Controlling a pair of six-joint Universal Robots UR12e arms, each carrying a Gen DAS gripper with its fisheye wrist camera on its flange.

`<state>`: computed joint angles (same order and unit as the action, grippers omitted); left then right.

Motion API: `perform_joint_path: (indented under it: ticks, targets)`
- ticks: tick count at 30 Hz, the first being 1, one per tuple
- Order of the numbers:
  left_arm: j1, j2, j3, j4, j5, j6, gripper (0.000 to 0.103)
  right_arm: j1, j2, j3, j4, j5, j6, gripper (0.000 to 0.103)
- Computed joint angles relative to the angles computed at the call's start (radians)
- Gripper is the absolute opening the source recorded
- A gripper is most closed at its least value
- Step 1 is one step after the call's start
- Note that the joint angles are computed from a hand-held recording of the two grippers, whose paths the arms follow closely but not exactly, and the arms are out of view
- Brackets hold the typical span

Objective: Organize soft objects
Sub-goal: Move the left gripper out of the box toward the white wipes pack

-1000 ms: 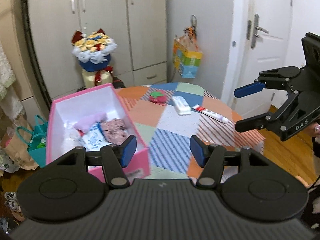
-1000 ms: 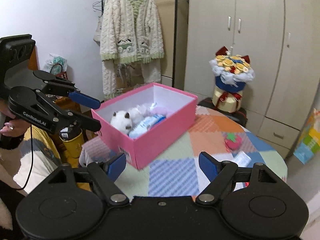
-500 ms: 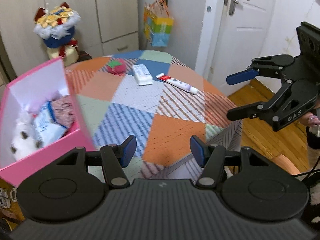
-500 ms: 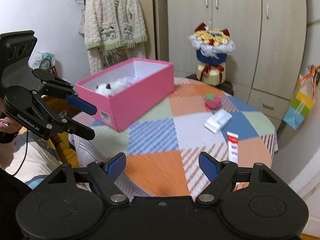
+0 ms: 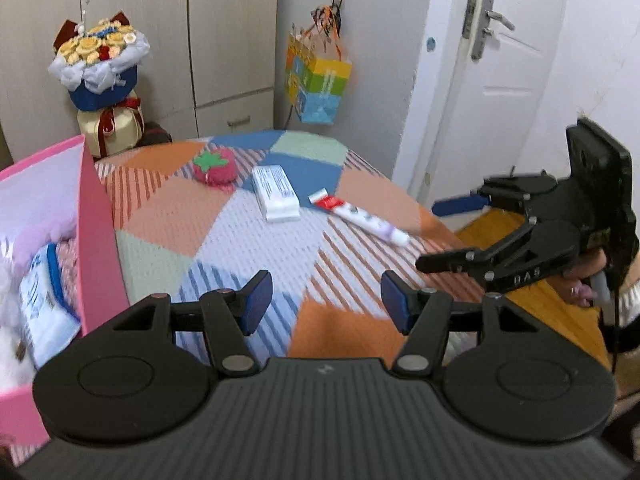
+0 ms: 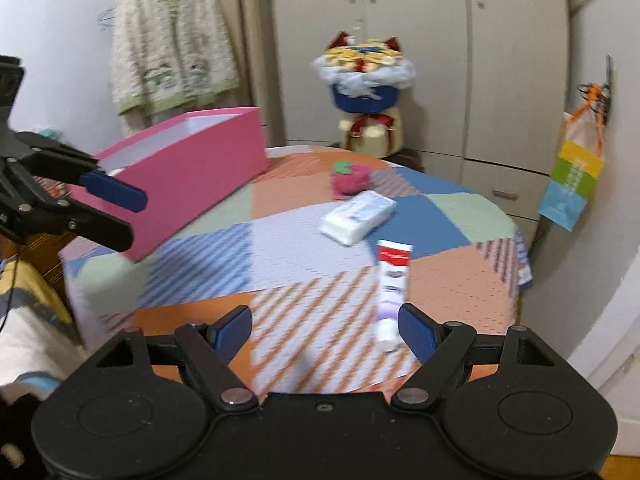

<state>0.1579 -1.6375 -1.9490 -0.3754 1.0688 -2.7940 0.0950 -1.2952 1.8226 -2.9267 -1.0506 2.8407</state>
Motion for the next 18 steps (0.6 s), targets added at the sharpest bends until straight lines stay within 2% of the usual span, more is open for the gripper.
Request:
perform_joint_path:
  ticks: [5,8,10,14,18]
  targets:
    - [-0.006,-0.054,0.011,0.113,-0.027,-0.042,0.059,0.003,0.057,-0.021,-0.08,-0.027,0.055,0.085]
    - [-0.025,-0.091,0.034,0.149,0.003,-0.062,0.06,0.0,0.092,-0.029,-0.163,-0.035,0.104,0.085]
    - [-0.039,-0.118,0.057,0.153,0.027,-0.074,0.06,0.003,0.106,-0.05,-0.144,-0.06,0.121,0.085]
    - [-0.068,-0.181,0.11,0.171,0.088,-0.116,0.06,0.018,0.122,-0.092,-0.076,-0.113,0.062,0.085]
    - [-0.106,-0.241,0.166,0.214,0.191,-0.136,0.059,0.018,0.133,-0.11,-0.045,-0.08,0.062,0.084]
